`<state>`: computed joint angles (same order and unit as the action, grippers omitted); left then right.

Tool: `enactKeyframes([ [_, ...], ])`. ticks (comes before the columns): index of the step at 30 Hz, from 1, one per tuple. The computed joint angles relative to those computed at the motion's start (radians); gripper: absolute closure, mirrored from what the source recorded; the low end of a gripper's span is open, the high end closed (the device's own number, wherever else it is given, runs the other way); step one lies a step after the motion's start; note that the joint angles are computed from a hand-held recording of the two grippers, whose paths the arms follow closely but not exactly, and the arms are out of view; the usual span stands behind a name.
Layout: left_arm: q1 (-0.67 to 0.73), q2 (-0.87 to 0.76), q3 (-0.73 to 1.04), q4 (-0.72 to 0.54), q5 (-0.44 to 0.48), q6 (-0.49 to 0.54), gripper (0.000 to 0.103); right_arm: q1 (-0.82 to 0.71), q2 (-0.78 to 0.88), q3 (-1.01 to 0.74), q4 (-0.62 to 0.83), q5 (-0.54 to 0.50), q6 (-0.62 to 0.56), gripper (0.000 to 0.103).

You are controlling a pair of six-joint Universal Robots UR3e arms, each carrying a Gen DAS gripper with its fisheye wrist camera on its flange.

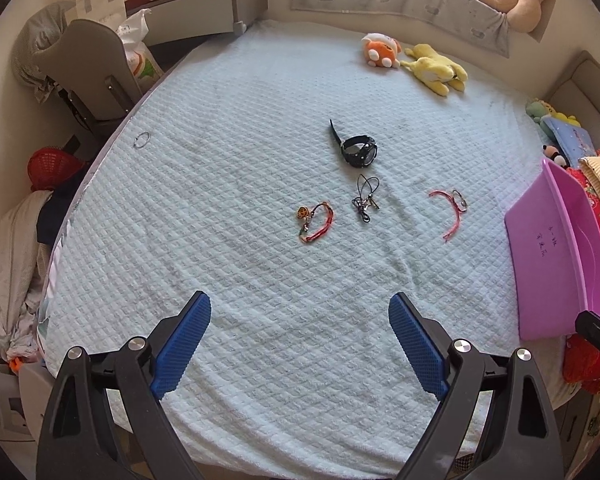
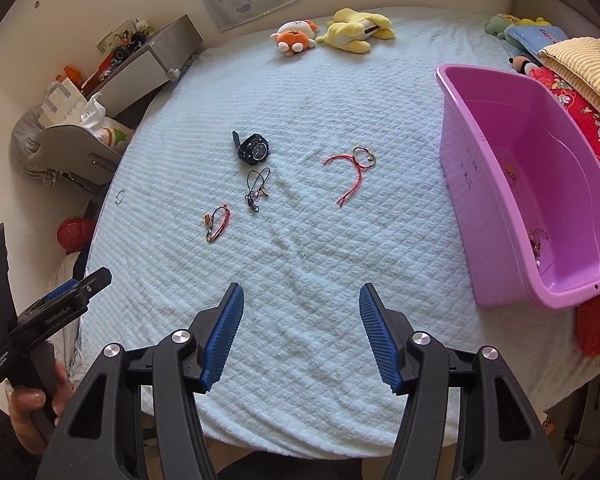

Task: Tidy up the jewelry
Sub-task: 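Move both open tools back over the remaining jewelry on the bed, then grasp multicolour heart-charm bracelet with left tool while right tool grasps brown cord keychain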

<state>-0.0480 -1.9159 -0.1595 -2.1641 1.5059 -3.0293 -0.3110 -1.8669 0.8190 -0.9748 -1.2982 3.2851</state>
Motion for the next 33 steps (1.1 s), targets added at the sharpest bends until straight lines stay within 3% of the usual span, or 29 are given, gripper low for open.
enactKeyframes([
  [7, -0.059, 0.034, -0.263, 0.254, 0.105, -0.046, 0.014, 0.096, 0.015, 0.293, -0.366, -0.003, 0.018, 0.045],
  [13, -0.074, 0.046, -0.481, 0.459, 0.113, -0.086, 0.014, 0.137, 0.051, 0.48, -0.614, -0.052, 0.032, 0.045],
  [22, -0.087, 0.045, -0.997, 1.055, 0.085, -0.054, 0.014, 0.151, 0.065, 0.921, -1.155, -0.205, 0.127, 0.045],
  [27, -0.101, -0.053, -1.02, 1.164, 0.094, -0.056, 0.014, 0.141, 0.136, 1.021, -1.303, -0.226, 0.151, 0.045],
  [33, -0.101, -0.109, -1.02, 1.267, 0.088, -0.002, 0.014, 0.22, 0.275, 0.975, -1.416, -0.234, 0.184, 0.045],
])
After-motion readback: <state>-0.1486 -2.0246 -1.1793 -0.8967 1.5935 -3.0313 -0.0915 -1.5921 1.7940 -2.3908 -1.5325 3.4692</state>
